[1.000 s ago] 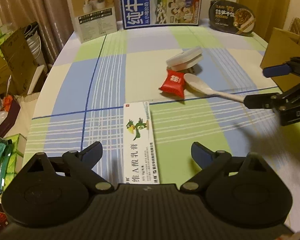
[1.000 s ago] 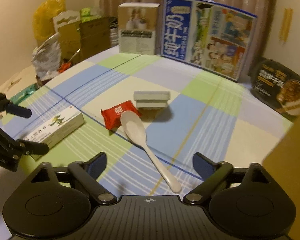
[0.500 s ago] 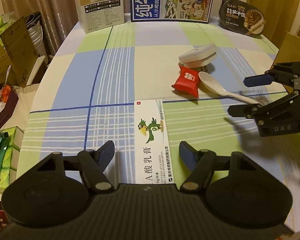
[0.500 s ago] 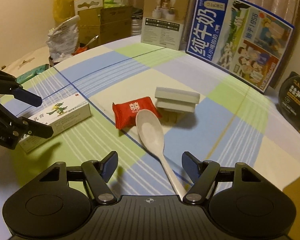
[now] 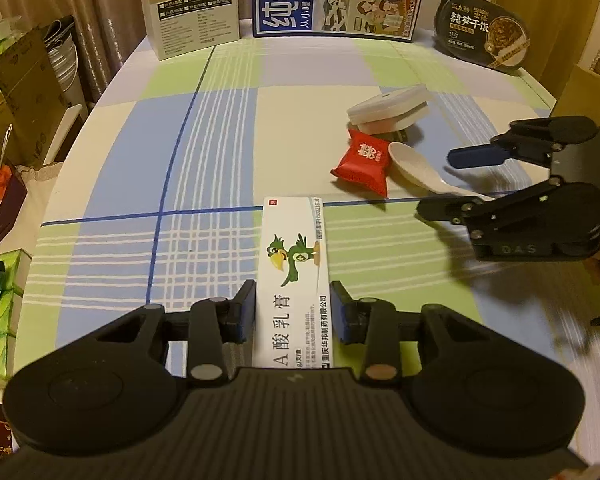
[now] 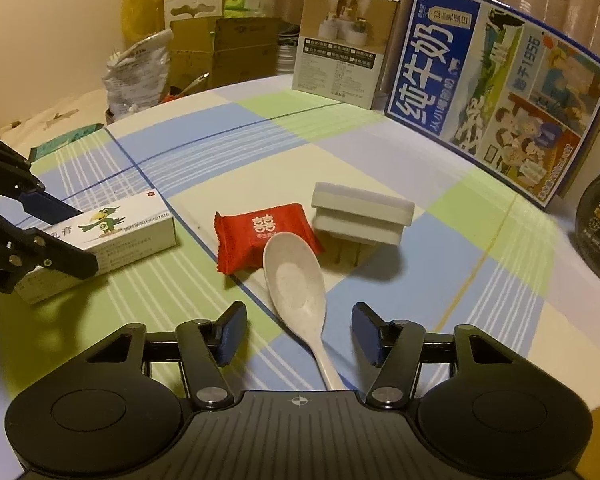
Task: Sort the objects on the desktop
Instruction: 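Grasp the white ointment box with the left gripper while the right grasps the white spoon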
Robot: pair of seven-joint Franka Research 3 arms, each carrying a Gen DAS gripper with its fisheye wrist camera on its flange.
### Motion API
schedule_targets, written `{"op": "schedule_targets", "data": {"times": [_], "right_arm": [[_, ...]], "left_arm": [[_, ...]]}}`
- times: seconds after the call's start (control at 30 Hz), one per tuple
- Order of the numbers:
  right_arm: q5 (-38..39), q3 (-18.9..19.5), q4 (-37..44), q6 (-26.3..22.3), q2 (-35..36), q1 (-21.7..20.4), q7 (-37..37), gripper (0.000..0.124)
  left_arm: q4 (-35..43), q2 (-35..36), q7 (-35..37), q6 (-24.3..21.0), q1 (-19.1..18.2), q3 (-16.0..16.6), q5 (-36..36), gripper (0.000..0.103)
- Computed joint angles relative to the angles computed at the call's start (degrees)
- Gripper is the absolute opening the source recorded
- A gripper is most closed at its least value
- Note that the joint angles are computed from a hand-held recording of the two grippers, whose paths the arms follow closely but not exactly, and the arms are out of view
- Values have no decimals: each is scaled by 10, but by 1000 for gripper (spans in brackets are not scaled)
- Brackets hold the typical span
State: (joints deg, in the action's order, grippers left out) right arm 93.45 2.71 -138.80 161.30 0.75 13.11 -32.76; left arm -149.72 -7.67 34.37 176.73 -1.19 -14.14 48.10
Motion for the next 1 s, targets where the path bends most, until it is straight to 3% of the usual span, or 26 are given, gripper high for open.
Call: {"op": "schedule_targets", "data": {"times": [0.3,0.4,0.6,0.73,1.0], "right_arm": [[26,-3,11,-28,12,-7,-25,43],[31,-2,10,-27,10,-7,-28,28],[14,3,-8,-1,-8,0,-12,26],[-54,4,-32,14,-30,7,66,25],[-215,-7,-100,12,-107,14,305,25]], "left_arm": [[11,11,-19,4,-4,-2,17,33],[14,14,-27,3,-5,-2,26,33],[18,20,-45,6,-7,4,37,33],[19,21,-33,0,-18,10,24,33],[7,20,70,11,-53,22,-84,33]]}}
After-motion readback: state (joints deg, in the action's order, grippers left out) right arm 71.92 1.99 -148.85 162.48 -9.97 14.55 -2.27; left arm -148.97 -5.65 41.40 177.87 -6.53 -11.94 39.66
